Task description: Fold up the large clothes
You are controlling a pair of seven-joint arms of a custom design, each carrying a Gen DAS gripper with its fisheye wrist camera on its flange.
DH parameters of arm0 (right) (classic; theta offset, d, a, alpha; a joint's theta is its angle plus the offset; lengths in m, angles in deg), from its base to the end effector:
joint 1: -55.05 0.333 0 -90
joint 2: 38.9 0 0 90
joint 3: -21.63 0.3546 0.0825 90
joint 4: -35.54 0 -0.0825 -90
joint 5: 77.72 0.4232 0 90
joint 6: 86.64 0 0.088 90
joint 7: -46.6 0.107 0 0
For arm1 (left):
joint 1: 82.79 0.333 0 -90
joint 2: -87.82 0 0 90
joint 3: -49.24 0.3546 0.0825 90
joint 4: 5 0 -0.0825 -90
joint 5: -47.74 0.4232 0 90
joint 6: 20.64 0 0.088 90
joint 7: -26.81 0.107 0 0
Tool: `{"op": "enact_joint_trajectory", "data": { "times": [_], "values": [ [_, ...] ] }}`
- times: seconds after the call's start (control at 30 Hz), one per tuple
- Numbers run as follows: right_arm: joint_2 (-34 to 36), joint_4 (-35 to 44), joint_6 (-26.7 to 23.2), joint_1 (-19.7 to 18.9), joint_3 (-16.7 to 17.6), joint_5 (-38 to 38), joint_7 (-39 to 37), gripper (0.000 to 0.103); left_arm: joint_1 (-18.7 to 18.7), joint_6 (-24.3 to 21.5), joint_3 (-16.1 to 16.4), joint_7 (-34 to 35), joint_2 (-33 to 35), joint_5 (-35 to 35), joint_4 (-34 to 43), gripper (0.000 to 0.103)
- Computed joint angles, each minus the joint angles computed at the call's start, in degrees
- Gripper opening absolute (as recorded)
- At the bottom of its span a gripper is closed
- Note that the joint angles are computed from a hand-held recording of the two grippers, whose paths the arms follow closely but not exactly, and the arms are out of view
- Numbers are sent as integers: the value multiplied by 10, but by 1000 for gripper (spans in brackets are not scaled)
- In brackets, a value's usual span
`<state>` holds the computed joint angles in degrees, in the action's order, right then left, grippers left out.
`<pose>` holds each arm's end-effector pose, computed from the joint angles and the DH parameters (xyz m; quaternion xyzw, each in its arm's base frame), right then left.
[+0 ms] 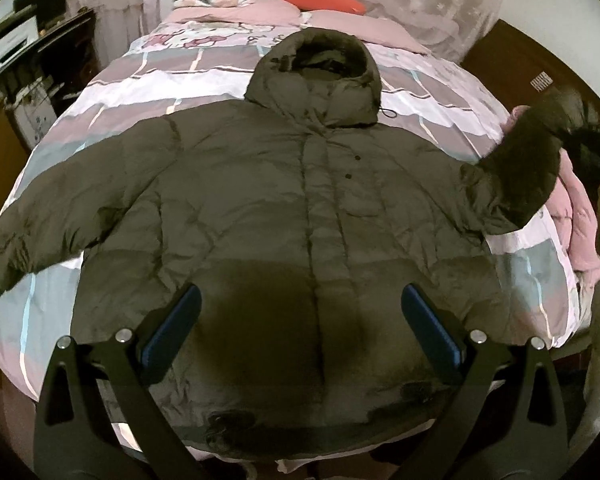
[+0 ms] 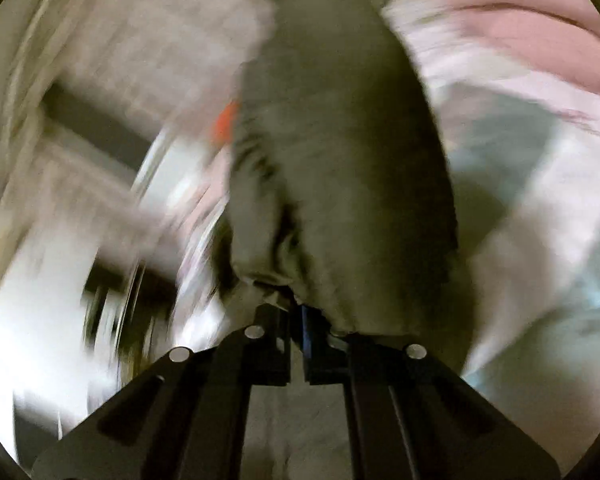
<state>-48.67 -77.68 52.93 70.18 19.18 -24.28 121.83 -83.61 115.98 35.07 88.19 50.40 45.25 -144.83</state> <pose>0.5720 0.1287 0.6446 -0.6023 0.6417 0.0697 0.4697 0.4001 -0.1286 0.6061 -0.7598 0.5810 -0.2390 0.1674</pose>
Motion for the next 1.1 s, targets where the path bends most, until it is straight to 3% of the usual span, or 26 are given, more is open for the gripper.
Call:
{"op": "enact_joint_trajectory", "data": {
  "times": [0.07,0.1,0.13,0.17,0.2,0.27,0.3,0.37,0.43,0.57,0.63,0.73,0.93,1.03,1.07,1.1],
  "values": [
    [6,10,-68,26,17,-15,-47,9,6,-4,-2,-5,-6,6,-2,101],
    [17,23,-102,34,28,-42,-55,21,8,-6,-3,-6,-9,10,-2,101],
    [23,30,-125,39,37,-67,-57,33,10,-10,-3,-7,-11,14,-2,101],
    [22,30,-132,45,46,-85,-64,64,12,-12,-4,-7,-14,17,-3,101],
    [13,16,-108,50,55,-95,-79,78,15,-15,-4,-8,-16,20,-3,101],
    [-2,-2,-59,55,58,-111,-92,82,19,-19,-5,-11,-20,27,-5,101],
    [-10,-13,-38,55,56,-115,-83,90,22,-21,-5,-13,-20,30,-5,101],
    [-4,-13,-21,52,40,-102,-57,94,27,-23,-4,-17,-16,32,-4,101],
    [26,12,-51,41,33,-113,9,94,30,-11,0,-20,-2,29,-2,101],
    [97,60,-199,8,36,-217,196,93,32,-1,8,-23,58,22,14,101],
    [116,67,-245,-7,38,-210,239,93,18,-3,28,-6,107,-6,30,101],
    [119,56,-261,-26,41,-161,246,93,-4,-5,61,22,167,-79,49,101],
    [116,70,-244,-26,53,-184,233,93,-33,10,89,102,236,-220,91,101],
    [116,70,-251,-26,54,-179,227,93,-22,4,71,82,270,-188,116,99],
    [114,72,-256,-27,53,-181,227,93,-18,5,66,71,279,-165,122,83],
    [108,72,-264,-30,51,-183,226,93,-15,3,62,62,287,-143,127,50]
  ]
}}
